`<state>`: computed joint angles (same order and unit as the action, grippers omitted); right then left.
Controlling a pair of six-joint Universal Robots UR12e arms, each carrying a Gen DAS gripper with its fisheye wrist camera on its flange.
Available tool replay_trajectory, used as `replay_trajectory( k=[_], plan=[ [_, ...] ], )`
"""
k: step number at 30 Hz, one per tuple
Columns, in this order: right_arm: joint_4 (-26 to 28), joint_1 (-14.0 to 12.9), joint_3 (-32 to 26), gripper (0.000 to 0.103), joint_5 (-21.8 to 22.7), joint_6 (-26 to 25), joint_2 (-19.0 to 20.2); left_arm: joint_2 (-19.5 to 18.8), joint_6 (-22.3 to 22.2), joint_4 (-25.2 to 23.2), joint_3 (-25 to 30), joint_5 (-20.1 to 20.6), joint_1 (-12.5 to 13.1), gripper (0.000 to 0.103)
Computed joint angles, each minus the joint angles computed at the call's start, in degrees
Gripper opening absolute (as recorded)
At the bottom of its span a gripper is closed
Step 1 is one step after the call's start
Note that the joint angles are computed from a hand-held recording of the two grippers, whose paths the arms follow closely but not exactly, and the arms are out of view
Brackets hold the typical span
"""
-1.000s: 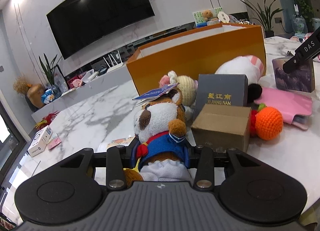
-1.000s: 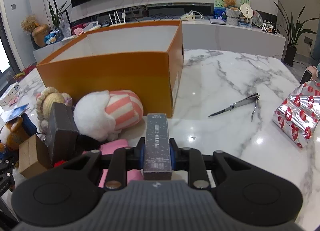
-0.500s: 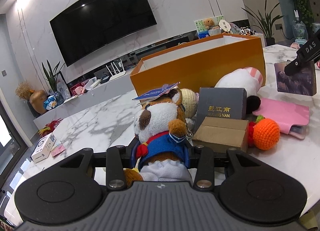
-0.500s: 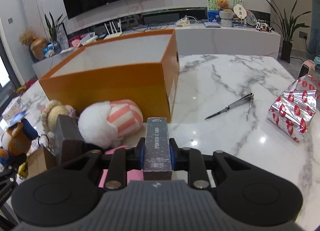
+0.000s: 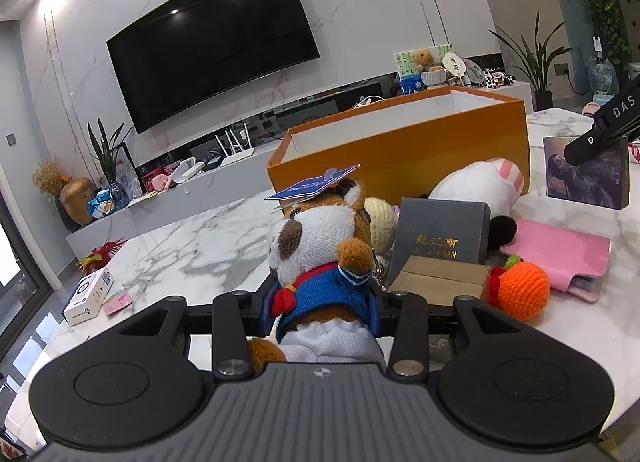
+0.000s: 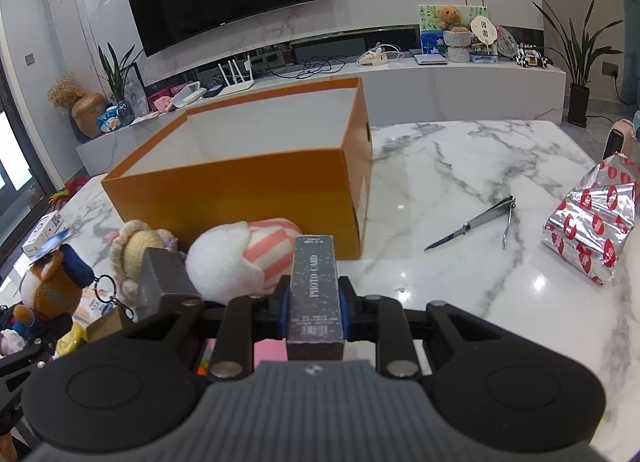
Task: Organize objects
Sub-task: 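Lift the plush dog and PHOTO CARD box with both grippers toward the orange box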
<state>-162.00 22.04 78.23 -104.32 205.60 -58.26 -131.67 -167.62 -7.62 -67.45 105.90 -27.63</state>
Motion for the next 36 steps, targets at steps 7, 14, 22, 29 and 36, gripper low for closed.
replay_trajectory(
  k=[7,14,22,29,36],
  plan=[
    [-0.8,0.8,0.4,0.025,-0.4,-0.8,-0.7,0.7,0.0,0.9,-0.8,-0.1,-0.2,0.048],
    [-2.9,1.9,0.6,0.025,-0.3,-1.7,-1.2,1.5,-0.6,1.5,-1.1,-0.2,-0.4,0.048],
    [-5.4,2.7,-1.8,0.025,0.8,-3.0,-0.4,0.9,1.7,4.8,1.8,-1.8,-0.8,0.048],
    [-8.2,2.3,-7.8,0.025,0.3,-4.8,2.4,-3.4,1.0,1.5,12.0,-2.9,-0.5,0.048],
    [-8.9,0.6,-18.7,0.025,-0.1,-3.3,9.2,-14.5,-3.5,-10.4,34.4,-4.5,0.3,0.048]
  ],
)
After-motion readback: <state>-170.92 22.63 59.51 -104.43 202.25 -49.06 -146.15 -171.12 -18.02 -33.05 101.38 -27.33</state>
